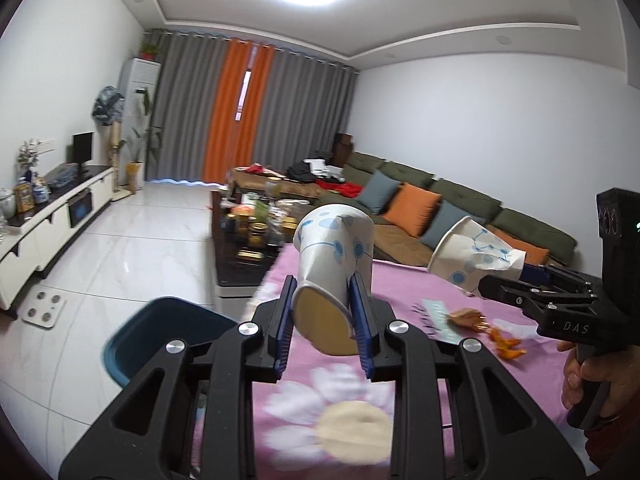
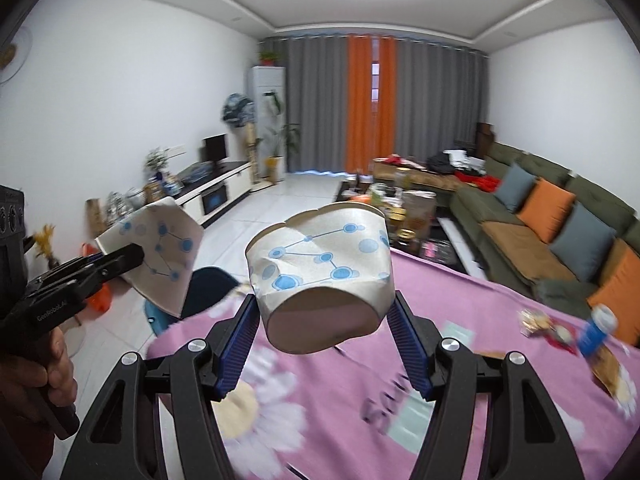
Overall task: Collect trash
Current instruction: 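Carry both paper cups to the teal bin and lower them inside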
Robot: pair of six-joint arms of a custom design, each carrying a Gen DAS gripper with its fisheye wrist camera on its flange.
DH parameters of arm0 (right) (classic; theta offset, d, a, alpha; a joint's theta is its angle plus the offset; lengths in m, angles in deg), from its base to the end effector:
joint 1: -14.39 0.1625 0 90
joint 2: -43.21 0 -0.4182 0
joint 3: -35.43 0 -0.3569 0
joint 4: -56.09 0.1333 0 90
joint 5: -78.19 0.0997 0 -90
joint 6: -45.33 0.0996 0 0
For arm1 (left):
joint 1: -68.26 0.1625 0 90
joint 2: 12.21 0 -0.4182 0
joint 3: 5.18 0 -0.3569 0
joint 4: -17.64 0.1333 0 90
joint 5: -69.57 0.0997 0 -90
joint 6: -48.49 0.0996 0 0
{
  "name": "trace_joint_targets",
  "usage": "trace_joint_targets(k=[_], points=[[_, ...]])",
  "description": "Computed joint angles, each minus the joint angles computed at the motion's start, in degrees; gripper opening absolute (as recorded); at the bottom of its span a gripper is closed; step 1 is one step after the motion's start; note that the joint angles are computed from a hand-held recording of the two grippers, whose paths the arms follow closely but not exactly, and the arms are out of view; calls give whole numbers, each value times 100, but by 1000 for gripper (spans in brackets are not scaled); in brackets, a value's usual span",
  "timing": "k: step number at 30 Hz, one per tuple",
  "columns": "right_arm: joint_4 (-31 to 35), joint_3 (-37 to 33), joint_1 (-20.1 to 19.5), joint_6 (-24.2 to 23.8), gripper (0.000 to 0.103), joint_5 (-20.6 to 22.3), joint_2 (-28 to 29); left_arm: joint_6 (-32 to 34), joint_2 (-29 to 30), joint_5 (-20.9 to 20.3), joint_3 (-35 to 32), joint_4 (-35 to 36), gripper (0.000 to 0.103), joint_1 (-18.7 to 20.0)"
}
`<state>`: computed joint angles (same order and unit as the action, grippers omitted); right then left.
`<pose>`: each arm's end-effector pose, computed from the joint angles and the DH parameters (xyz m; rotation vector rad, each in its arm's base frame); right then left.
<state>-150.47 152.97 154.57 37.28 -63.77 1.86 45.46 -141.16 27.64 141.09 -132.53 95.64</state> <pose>0.4306 -0.2876 0.1100 0.7496 -2.1822 1.1770 -0.0788 -0.2744 0.4005 0.8486 2.3481 -1.4055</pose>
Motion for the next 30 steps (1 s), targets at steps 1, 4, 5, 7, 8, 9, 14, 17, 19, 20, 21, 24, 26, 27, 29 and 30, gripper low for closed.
trace_joint_targets(k=[1,4,5,7,8,9,14,17,19,20,21,24,26,27,29,30], points=[[94,-145,-35,-85,63,104,77,51,-20,42,-34,3,27,56],[419,-525,-138,-214,63,439,259,223,-69,190,-145,-28,27,355],[563,-672,-187,-242,63,582,330,313,-48,171,-176,-110,27,491],[828,-936,-263,-271,63,810,465,438,-24,201,-245,-202,27,770],[1005,-1099,-309,-288,63,935,550,540,22,159,-286,-295,27,948],[1091,-1193,-318,-291,63,993,611,616,57,138,-321,-358,27,1119],[1760,-1860,-475,-345,63,1414,991,915,157,-24,-473,-482,27,1883],[2084,-2222,-529,-356,63,1533,1222,1110,352,-237,-542,-728,27,2373],[2283,-2399,-580,-355,63,1621,1335,1293,604,-438,-615,-1019,27,2750],[2395,-2502,-608,-344,63,1669,1394,1316,661,-490,-650,-1048,27,2863],[2510,-2612,-635,-334,63,1704,1462,1374,836,-570,-670,-1231,27,2977],[2821,-2930,-701,-274,63,1791,1660,1544,1303,-757,-751,-1648,27,3310],[3036,-3112,-758,-239,63,1847,1753,1647,1548,-865,-795,-1871,28,3499],[3151,-3193,-785,-203,63,1881,1791,1665,1675,-901,-842,-1933,28,3571],[3330,-3342,-842,-181,63,1918,1854,1715,1875,-994,-922,-2023,28,3748],[3437,-3410,-868,-155,63,1953,1885,1763,2061,-1066,-985,-2147,28,3855]])
